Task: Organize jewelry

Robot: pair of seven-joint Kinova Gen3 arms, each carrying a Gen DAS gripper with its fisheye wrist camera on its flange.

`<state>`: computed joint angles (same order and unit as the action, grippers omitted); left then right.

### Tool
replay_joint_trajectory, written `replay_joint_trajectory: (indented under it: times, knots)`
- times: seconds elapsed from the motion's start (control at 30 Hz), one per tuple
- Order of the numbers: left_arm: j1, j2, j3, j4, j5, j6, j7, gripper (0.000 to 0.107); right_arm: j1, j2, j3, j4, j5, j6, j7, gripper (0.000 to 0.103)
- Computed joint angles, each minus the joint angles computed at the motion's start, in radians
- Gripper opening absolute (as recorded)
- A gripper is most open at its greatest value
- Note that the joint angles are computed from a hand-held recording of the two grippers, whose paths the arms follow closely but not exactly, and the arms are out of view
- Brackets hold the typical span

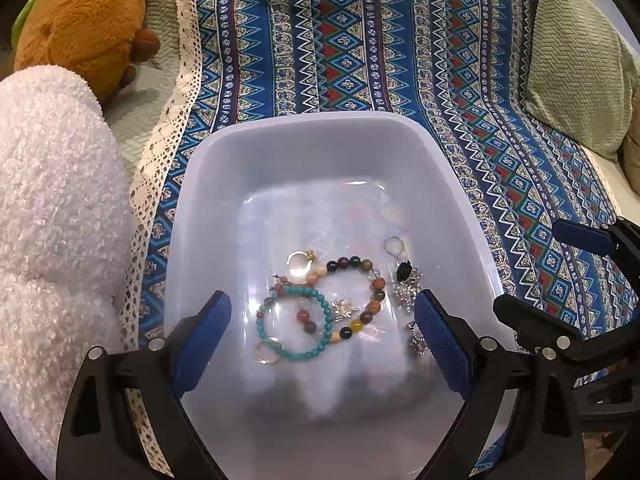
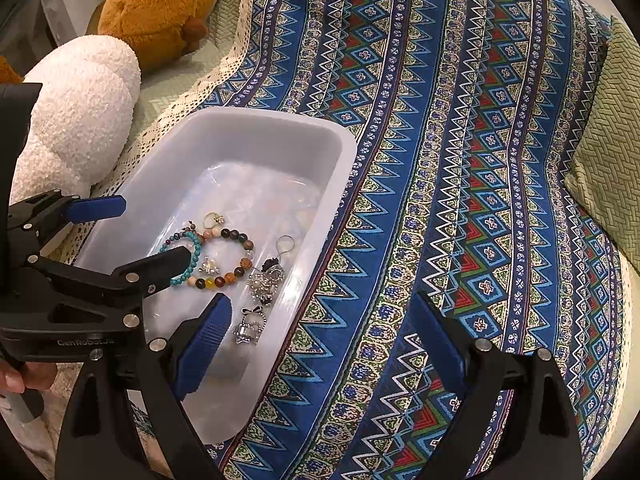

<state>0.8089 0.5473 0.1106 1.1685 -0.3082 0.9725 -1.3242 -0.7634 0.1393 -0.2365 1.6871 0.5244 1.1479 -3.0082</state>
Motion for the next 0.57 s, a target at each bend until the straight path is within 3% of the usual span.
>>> replay_joint_trajectory:
  times: [0.57]
  knots:
    - [-0.018,-0.001,0.008,0.001,0.027,-0.006,-0.024,0.088,0.005,-0.003,-0.001,0.005,0.0,-0.003,0.0,0.089]
